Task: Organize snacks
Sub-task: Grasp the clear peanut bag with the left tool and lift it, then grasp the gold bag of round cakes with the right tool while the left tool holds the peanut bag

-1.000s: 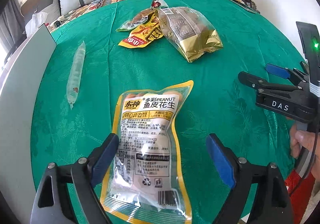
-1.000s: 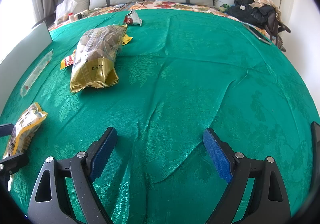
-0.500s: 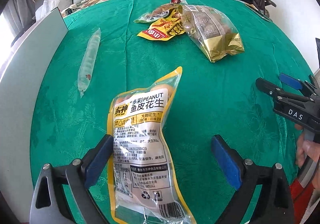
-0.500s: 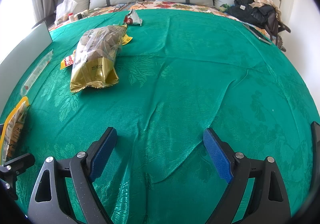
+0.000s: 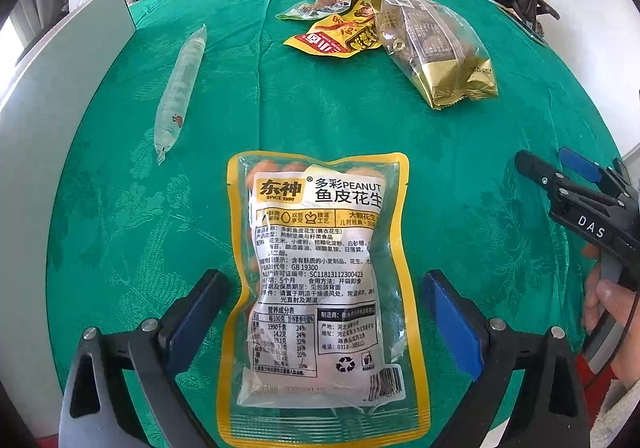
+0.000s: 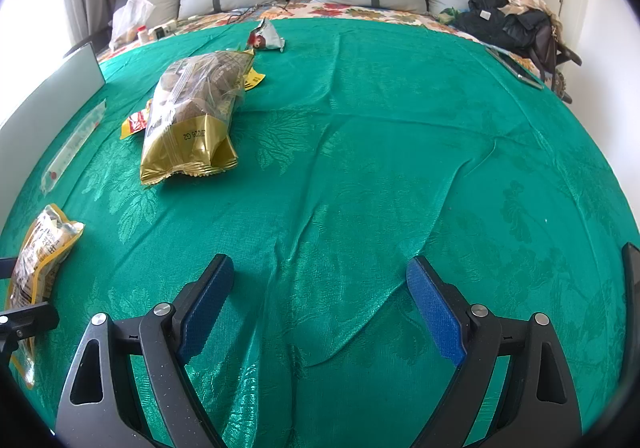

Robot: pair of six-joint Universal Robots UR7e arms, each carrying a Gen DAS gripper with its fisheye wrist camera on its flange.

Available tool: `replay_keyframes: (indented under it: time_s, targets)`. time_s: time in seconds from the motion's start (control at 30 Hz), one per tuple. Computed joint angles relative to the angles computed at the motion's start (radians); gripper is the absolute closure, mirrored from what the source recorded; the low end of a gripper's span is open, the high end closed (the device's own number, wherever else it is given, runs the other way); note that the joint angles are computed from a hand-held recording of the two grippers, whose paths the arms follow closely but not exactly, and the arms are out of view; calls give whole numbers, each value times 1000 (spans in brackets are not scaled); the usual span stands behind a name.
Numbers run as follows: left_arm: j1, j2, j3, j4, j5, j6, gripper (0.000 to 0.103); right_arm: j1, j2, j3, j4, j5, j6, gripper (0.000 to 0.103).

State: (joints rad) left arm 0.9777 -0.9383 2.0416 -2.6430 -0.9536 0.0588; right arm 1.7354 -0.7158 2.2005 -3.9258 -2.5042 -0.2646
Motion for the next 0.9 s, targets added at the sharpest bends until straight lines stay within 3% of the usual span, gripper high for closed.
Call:
replay_keyframes:
  time_s: [0.03,0.1,0.33,0.47,0.53,0.6,0.7,0.77,0.9]
  targets:
    - [-12,6,14,-21,30,23,3,0,1,0,0,0,0,12]
    - [-8,5,25,-48,15,34,0,1,1,-1,0,0,1,12]
    - [0,11,60,-165,1,101,0,-5,-7,0,38,21,9,6]
    - [-5,-7,107,-229,-4,116,0,3,-116,-11,332,49,133,8]
    - [-4,-7,113,-255,-6,126,0,18,-148,-26,347,107,162,8]
    - [-4,-9,120,-271,-7,131,0,37,-150,-80,399,136,183,8]
    - [-6,-15,128,-277,-9,137,0,53,-119,-214,611,151,247,8]
    - [-4,-20,136,-287,-14,148,0,53,-77,-308,748,124,275,8]
    - [-2,-35,149,-294,-22,165,0,53,7,-417,906,0,312,11]
